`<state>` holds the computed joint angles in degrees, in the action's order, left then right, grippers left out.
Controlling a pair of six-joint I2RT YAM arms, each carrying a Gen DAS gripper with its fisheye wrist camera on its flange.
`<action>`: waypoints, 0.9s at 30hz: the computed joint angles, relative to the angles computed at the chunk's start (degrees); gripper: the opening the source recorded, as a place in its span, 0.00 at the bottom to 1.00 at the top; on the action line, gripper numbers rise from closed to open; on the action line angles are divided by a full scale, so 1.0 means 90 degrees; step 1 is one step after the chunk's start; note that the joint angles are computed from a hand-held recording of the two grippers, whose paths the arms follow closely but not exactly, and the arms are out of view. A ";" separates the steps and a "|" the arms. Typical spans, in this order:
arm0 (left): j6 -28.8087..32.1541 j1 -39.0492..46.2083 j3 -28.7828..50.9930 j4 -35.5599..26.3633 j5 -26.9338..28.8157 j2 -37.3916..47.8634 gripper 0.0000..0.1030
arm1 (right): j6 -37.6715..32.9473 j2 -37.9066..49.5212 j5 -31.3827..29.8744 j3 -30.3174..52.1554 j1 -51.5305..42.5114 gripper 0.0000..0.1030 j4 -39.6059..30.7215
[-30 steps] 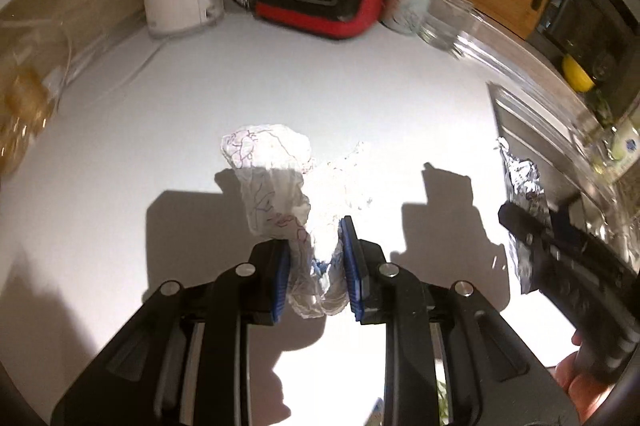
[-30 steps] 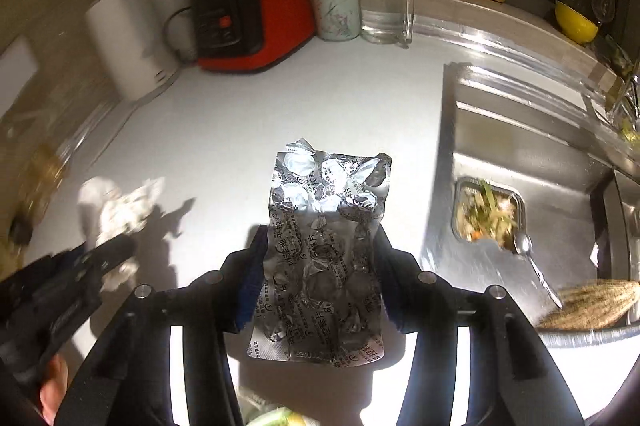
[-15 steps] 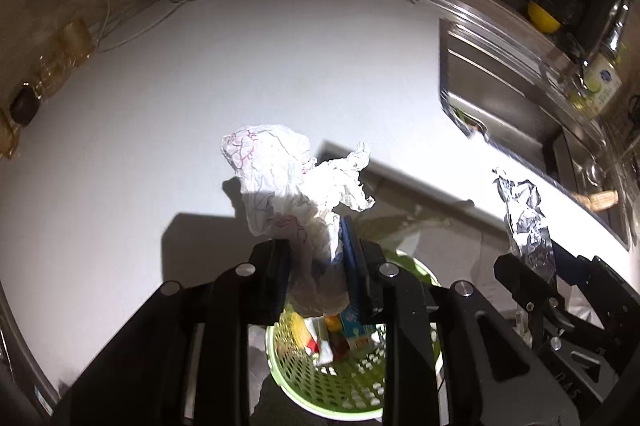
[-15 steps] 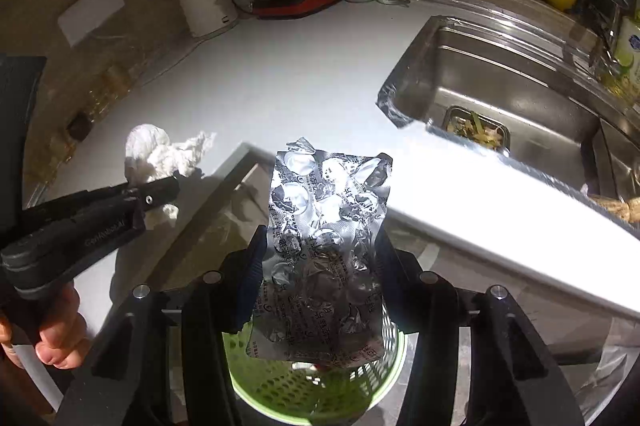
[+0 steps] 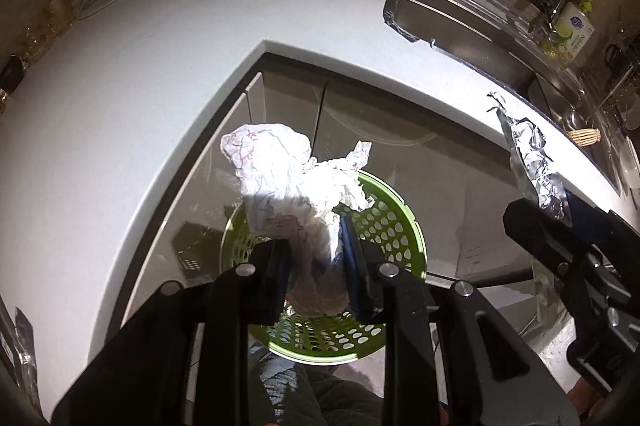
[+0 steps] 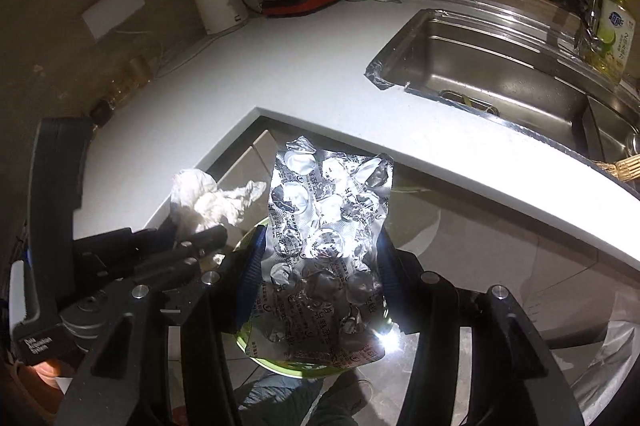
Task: Collect trash
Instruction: 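Carry both items over the basket and release the tissue and foil pack into it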
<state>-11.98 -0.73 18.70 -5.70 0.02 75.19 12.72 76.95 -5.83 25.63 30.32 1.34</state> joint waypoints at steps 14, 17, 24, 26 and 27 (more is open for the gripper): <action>-0.0478 -0.0572 -0.0041 0.1464 -0.0048 0.2242 0.62 | -0.0133 0.0293 -0.0250 -0.0219 -0.0410 0.52 0.0139; -0.0391 -0.0444 -0.0048 0.1155 -0.0058 0.1794 0.65 | -0.0145 0.0291 -0.0302 -0.0215 -0.0489 0.52 0.0109; 0.0011 0.0294 -0.0107 -0.0134 -0.0217 -0.0160 0.81 | -0.0235 0.0300 -0.0312 -0.0162 -0.0297 0.52 0.0186; 0.0175 0.0538 -0.0134 -0.0399 -0.0214 -0.0624 0.83 | -0.0273 0.0574 -0.0308 -0.0110 -0.0122 0.52 0.0365; 0.0261 0.0688 -0.0148 -0.0526 -0.0189 -0.0822 0.84 | -0.0334 0.0786 -0.0353 -0.0091 -0.0074 0.52 0.0512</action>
<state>-9.64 5.46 17.37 -10.43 -1.68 67.79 9.72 84.02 -9.01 24.81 29.65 5.95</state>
